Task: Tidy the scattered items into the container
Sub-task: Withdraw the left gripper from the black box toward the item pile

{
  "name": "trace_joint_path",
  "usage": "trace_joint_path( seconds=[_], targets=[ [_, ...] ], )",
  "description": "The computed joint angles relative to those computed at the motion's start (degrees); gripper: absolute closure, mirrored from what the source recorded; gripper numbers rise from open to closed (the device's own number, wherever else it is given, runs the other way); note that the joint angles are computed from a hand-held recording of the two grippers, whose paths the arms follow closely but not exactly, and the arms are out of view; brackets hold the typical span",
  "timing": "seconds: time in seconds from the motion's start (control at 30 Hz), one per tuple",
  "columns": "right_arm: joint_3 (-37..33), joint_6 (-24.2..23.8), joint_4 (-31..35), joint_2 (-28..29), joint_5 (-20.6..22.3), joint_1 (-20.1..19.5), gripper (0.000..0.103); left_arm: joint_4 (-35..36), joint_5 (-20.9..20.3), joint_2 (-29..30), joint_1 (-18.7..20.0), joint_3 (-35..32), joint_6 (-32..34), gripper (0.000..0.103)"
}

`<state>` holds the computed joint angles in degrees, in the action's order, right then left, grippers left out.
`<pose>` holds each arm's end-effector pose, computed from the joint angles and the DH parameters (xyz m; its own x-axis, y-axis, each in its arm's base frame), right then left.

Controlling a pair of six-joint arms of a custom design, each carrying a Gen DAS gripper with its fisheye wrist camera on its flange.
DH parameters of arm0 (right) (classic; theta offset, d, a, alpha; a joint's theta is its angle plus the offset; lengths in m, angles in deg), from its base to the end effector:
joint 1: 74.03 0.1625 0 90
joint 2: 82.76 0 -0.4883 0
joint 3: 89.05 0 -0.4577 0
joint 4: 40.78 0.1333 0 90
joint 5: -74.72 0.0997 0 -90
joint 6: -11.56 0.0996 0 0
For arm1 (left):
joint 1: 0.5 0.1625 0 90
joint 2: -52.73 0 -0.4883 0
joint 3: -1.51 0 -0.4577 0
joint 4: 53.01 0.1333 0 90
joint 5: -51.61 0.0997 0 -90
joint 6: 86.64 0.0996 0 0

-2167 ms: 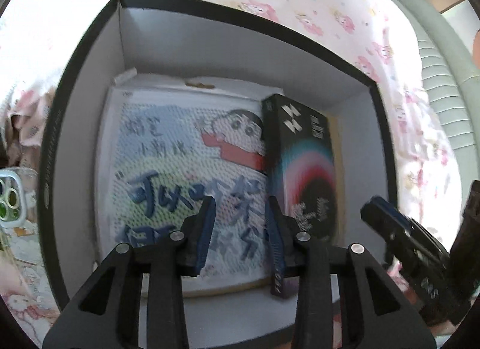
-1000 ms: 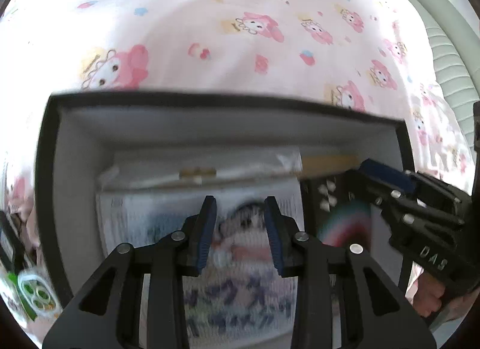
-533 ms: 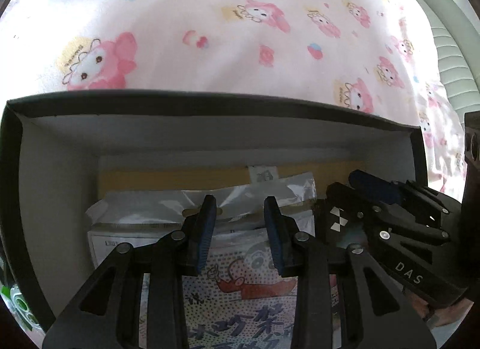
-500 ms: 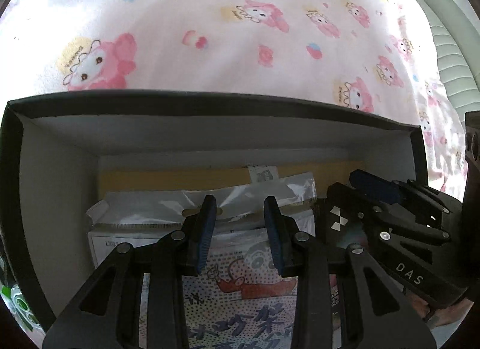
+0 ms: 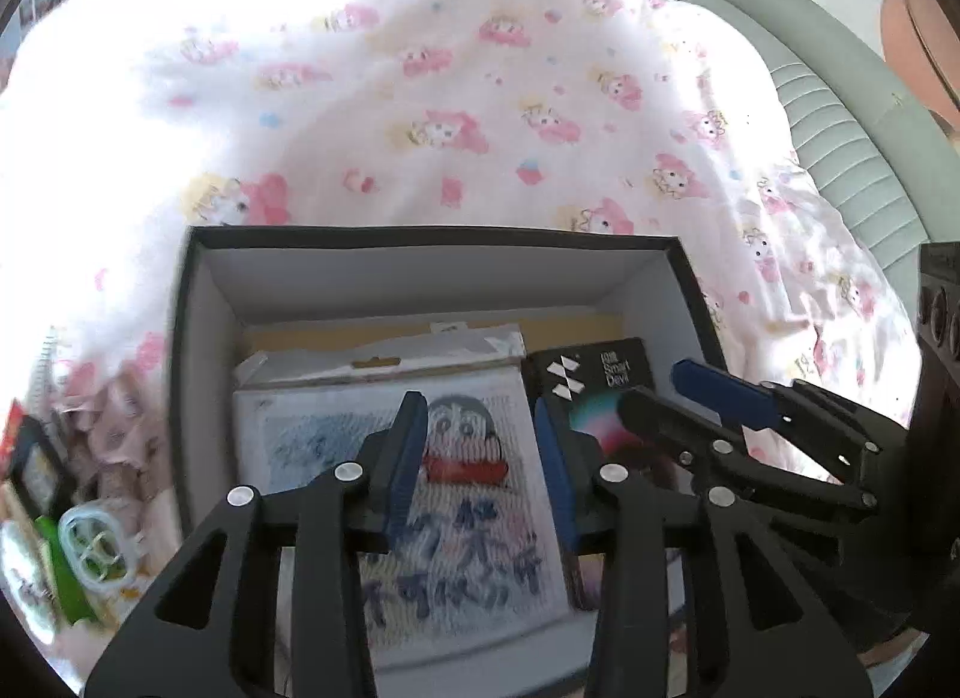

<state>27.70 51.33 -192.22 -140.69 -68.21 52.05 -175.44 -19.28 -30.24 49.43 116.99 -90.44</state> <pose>0.3960 -0.4521 0.1293 -0.7673 0.2663 0.5834 -0.1268 0.8288 -0.5450 -0.2241 -0.5241 0.3069 -0.7639 0.5565 -0.3268 0.5944 0.8039 -0.0203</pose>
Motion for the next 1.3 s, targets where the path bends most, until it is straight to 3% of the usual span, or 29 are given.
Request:
trace_joint_path(
  seconds=[0.13,0.33,0.63,0.83,1.07,1.3],
  targets=[
    [-0.58,4.22,2.33,0.65,-4.83,4.37,0.068,1.23,0.22,-4.19,-1.90,1.63,0.27,0.065],
    [-0.43,10.11,5.43,0.45,-6.54,9.58,0.068,3.68,2.51,-10.51,-5.37,4.35,-0.17,0.065],
    [-0.56,19.32,10.25,1.82,-6.34,14.86,0.067,10.48,4.03,-18.24,-8.51,6.81,-1.91,0.065],
    [-1.07,21.87,11.28,3.19,-5.52,16.79,0.067,12.95,5.27,-22.90,-9.55,8.62,-3.37,0.065],
    [-3.12,20.29,11.47,5.73,-3.12,17.77,0.067,15.99,5.69,-25.83,-8.21,8.44,-4.27,0.065],
    [-6.62,13.55,6.76,10.02,-0.05,17.36,0.067,18.69,9.63,-28.11,-5.64,6.89,-3.80,0.065]
  ],
)
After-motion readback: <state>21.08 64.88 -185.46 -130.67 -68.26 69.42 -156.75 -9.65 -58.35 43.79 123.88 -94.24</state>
